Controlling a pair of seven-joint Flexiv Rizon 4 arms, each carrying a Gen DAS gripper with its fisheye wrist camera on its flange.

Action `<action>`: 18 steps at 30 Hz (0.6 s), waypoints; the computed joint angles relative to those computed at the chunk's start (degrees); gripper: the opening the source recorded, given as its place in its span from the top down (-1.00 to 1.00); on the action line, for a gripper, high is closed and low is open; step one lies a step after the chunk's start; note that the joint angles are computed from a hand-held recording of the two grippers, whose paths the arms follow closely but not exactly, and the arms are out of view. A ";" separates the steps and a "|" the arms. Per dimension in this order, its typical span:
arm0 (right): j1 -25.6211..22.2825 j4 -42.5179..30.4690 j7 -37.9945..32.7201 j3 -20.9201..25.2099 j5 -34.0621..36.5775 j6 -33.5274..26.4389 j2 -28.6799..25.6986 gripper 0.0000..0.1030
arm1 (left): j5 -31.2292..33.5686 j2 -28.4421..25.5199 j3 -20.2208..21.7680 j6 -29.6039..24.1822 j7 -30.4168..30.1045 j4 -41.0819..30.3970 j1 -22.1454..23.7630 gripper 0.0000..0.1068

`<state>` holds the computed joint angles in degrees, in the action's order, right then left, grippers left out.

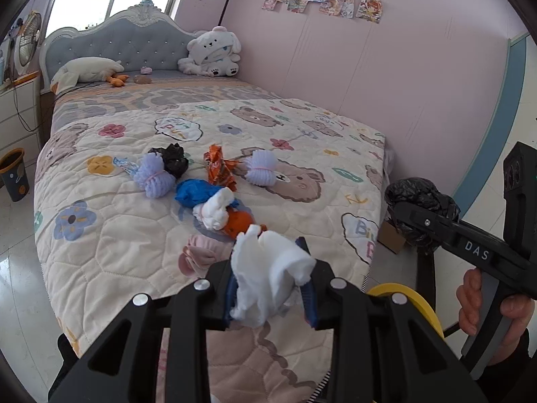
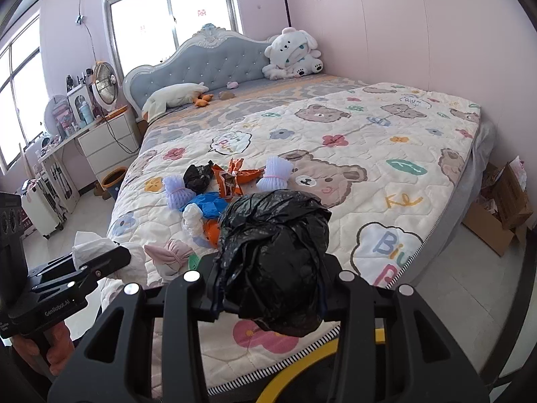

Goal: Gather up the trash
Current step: 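Carry the white tissue and black bag over the yellow-rimmed bin with both tools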

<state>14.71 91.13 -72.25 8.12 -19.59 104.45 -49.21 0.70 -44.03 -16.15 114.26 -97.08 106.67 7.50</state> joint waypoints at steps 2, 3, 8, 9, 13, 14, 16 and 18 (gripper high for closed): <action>-0.37 2.16 -0.07 -0.26 0.64 1.22 1.36 0.26 | 0.65 0.31 -0.53 -0.10 0.29 0.24 -0.32 0.45; -0.71 3.15 -0.06 -0.22 0.84 1.72 1.93 0.26 | 0.88 0.46 -0.70 -0.16 0.44 0.38 -0.55 0.45; -1.25 8.00 -0.07 -1.62 2.18 4.12 4.98 0.26 | 3.75 0.44 -4.74 -1.89 1.61 0.58 1.25 0.45; -1.21 9.14 -0.23 -2.10 2.53 4.82 5.63 0.26 | 4.20 0.34 -5.40 -2.37 2.09 0.47 1.42 0.45; -1.11 12.87 -0.82 -3.67 3.84 6.58 7.88 0.25 | 4.87 0.01 -7.63 -3.76 3.62 0.34 1.73 0.45; -1.10 13.80 -1.03 -4.02 4.17 6.96 8.41 0.25 | 5.10 -0.17 -8.63 -4.39 4.07 0.28 2.13 0.45; -1.07 15.26 -1.34 -4.58 4.88 7.62 9.24 0.25 | 5.40 -0.56 -10.47 -5.64 5.19 0.17 2.78 0.45; -2.17 16.46 -1.31 -4.03 4.86 7.71 9.96 0.25 | 5.20 -0.75 -11.52 -6.44 6.33 0.11 2.77 0.45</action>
<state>12.53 107.59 -73.56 4.09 -14.73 112.16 -39.25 5.90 -44.78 -27.67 107.82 -90.76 106.78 10.27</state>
